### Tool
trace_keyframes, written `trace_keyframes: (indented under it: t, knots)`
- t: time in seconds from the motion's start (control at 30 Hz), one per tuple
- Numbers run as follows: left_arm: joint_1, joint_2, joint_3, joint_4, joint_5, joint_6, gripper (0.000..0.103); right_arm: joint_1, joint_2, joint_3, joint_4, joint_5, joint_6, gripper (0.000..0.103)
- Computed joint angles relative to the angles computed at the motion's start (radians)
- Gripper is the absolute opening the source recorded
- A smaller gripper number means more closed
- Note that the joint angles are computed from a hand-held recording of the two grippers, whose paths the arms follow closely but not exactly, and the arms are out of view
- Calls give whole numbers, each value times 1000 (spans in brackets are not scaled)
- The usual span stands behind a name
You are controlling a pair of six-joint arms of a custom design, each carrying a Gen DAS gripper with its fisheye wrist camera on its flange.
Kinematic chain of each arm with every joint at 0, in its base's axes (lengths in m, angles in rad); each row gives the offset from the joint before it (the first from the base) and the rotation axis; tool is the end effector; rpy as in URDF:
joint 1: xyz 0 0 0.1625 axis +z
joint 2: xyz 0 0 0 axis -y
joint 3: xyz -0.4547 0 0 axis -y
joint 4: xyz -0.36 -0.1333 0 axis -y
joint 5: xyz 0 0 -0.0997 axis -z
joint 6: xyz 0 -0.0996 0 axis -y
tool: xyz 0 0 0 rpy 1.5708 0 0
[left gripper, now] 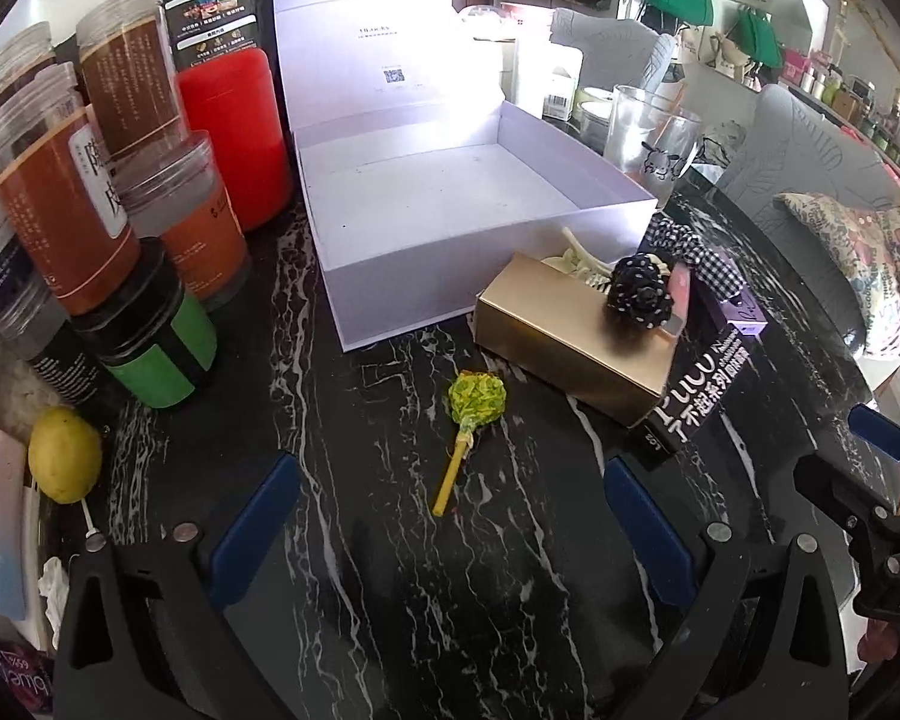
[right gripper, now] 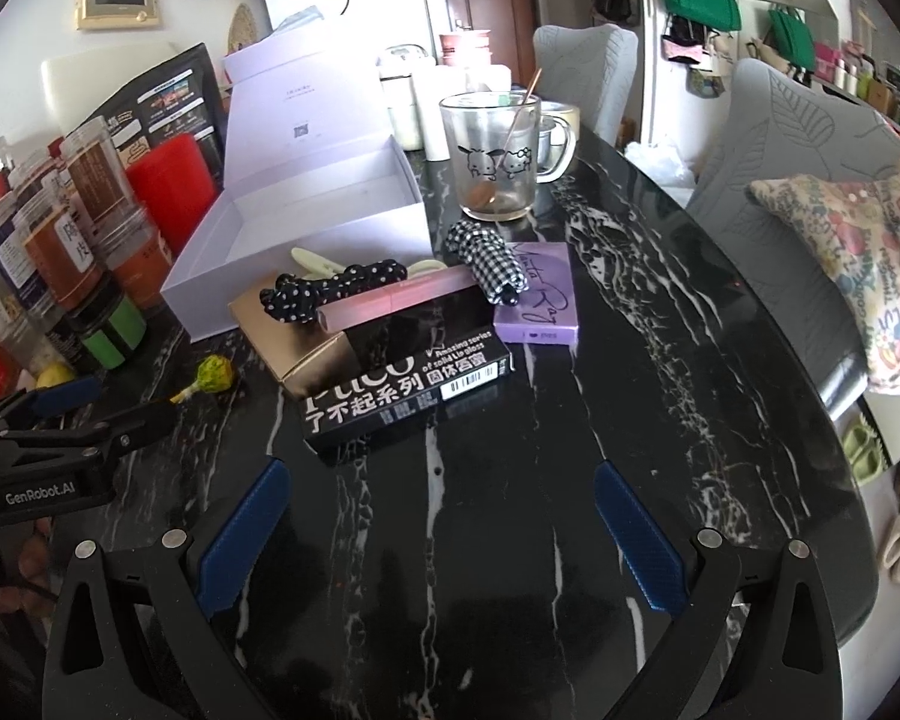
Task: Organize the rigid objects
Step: 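Move the left tool toward the yellow-green lollipop beside the gold box, then close the left gripper on the lollipop while the right gripper grasps the pink tube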
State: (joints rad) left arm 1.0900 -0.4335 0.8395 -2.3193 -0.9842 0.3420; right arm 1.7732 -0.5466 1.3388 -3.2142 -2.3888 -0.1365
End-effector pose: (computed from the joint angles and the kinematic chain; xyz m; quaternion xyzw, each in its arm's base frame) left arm -0.2330 -0.8542 0.1667 0.3321 0.8843 -0.1825 0.2729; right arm 0.2118 -0.7305 0.1727 -0.0209 -0.8514 0.3905 0.3495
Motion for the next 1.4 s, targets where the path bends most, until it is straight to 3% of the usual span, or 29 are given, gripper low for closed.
trace_keyframes:
  t: [0.3,0.43,0.5,0.6,0.73,0.83,0.87,0.93,1.1,1.2,1.33,1.4]
  knots:
    - [10,75,-127,73,0,17,102,-19,27,-69,41,23,-42,103]
    - [18,123,-239,184,-11,-16,86,-27,38,-103,67,33,-49,103]
    - [23,138,-275,219,-27,-29,85,-33,40,-113,73,46,-48,103]
    - [27,159,-318,258,-41,-35,73,-41,46,-137,94,67,-34,103]
    - [29,181,-365,300,-54,-39,71,-52,51,-162,99,100,-23,103]
    - [34,210,-434,363,-74,-58,56,-59,57,-188,114,117,-4,103]
    - [36,220,-459,387,-81,-62,56,-62,57,-195,123,126,8,102]
    - [39,239,-497,414,-88,-62,53,-69,57,-209,148,149,36,98]
    - [37,229,-458,361,-84,-14,35,-89,59,-252,225,196,132,83]
    - [38,239,-480,371,-87,-8,26,-94,68,-278,235,219,153,80]
    - [40,261,-541,427,-97,-16,26,-101,78,-306,251,260,171,78]
    - [41,275,-576,458,-107,-25,26,-105,82,-323,272,272,178,67]
